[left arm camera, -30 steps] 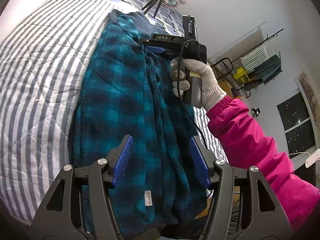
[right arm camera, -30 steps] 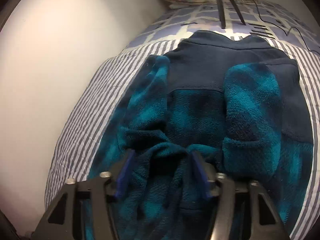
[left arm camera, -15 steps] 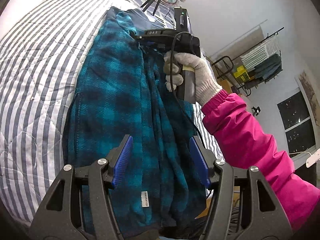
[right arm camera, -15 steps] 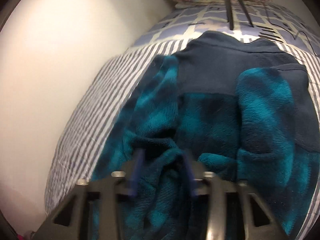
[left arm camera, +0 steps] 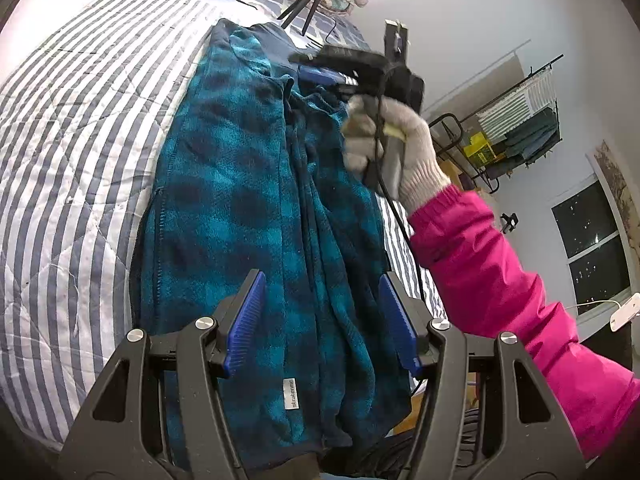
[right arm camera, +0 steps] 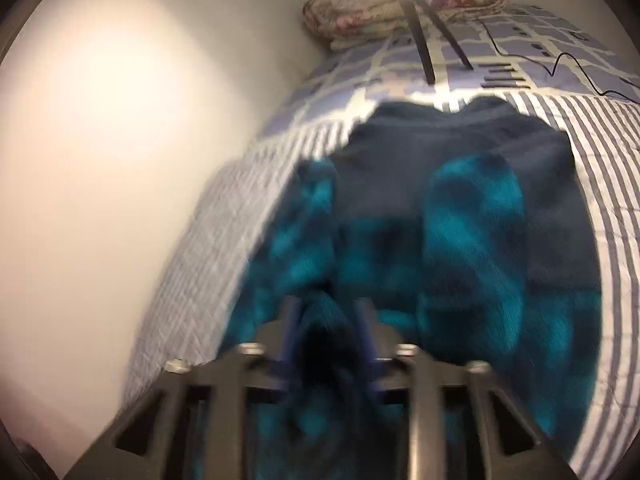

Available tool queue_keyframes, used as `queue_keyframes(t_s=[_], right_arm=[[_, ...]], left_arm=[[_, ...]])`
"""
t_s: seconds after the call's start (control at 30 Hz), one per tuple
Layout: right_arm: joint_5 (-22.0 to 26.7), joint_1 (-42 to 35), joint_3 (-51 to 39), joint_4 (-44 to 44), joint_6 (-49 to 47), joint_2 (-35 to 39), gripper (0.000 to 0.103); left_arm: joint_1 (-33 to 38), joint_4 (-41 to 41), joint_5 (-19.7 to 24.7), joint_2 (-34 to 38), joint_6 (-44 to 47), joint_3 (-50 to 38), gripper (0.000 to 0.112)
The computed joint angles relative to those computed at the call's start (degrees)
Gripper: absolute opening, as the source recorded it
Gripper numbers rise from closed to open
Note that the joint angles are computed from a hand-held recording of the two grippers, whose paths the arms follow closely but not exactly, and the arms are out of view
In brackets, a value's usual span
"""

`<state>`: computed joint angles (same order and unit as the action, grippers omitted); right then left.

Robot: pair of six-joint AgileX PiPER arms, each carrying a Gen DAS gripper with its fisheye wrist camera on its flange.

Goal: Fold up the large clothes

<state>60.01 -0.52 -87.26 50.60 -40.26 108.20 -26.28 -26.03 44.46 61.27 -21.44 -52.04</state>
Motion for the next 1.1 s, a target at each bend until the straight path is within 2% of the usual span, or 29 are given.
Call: queue_keyframes(t_s=[0.13, 0.2, 0.23, 0.27, 0.37, 0.47, 0.53, 0.6, 0.63, 0.67, 0.7, 0.73, 0.8, 0.87, 0.93, 1.0, 1.1], right_arm=[[2.11, 4.69, -10.78, -4.67, 8.00, 7.26, 0.043], [0.81, 6.84, -13.39, -7.75, 10.61, 9.40, 0.042], [1.33, 7.56, -14.45, -7.98, 10.61, 10.57, 0.027], [1.05, 8.48, -14.44, -9.13, 10.76, 10.67, 0.003], [-4.91, 9.92, -7.94, -10.73, 6.97, 5.03, 0.002], [-10.24, 7.96, -1.00, -9.58, 6.87, -0.91, 0.002], [-12.15, 7.31, 1.60, -7.91, 4.71, -2.06, 0.002], [-9.85, 8.19, -1.60, -12.04, 8.72, 1.78, 0.006], [-6.68, 9.07, -4.89, -16.19, 12.45, 4.80, 0.013], [-5.55, 9.38, -6.20, -18.04, 13.89, 5.52, 0.013], [-5.34, 9.10, -6.12, -17.61, 13.33, 5.07, 0.014], [-3.13, 7.27, -6.35, -14.88, 11.29, 3.54, 0.017], [-1.85, 2.93, -4.07, -6.77, 4.12, 0.84, 0.027], [-2.07, -1.96, -2.92, -3.17, 1.01, -2.27, 0.040], [-5.61, -5.55, -3.40, -7.35, 3.31, -3.35, 0.044], [-7.34, -6.85, -5.36, -13.50, 8.49, -1.55, 0.050], [-4.52, -10.04, -9.81, -17.49, 14.78, 4.81, 0.053]], left_arm=[[0.21, -0.75, 0.28, 0.39, 0.51, -0.06, 0.060], [0.39, -0.96, 0.53, 0.55, 0.98, -0.14, 0.060], [0.42, -0.94, 0.64, 0.59, 0.98, -0.16, 0.060], [0.50, -1.04, 0.72, 0.63, 1.07, -0.17, 0.060], [1.28, -1.46, 1.22, 0.29, 1.48, 0.08, 0.060], [2.16, -1.56, 1.56, -0.38, 1.87, 0.27, 0.060], [2.28, -1.60, 1.52, -0.69, 1.91, 0.30, 0.060], [1.95, -1.65, 1.56, -0.53, 2.02, 0.28, 0.060], [1.50, -1.26, 1.59, -0.42, 1.67, 0.16, 0.060], [1.10, -0.80, 1.63, -0.40, 1.32, 0.10, 0.060], [0.72, -0.04, 1.69, -0.60, 0.73, 0.11, 0.060], [0.44, 0.68, 1.73, -0.83, 0.05, 0.05, 0.060], [1.06, 1.32, 1.77, -1.33, -0.17, 0.29, 0.060], [1.96, 1.15, 1.89, -1.67, -0.13, 0.61, 0.060], [3.31, -0.44, 2.17, -1.72, 0.79, 0.98, 0.060], [3.39, -1.51, 2.17, -1.53, 1.43, 1.09, 0.060], [0.83, 0.66, 1.47, -0.75, -0.29, 0.22, 0.060]])
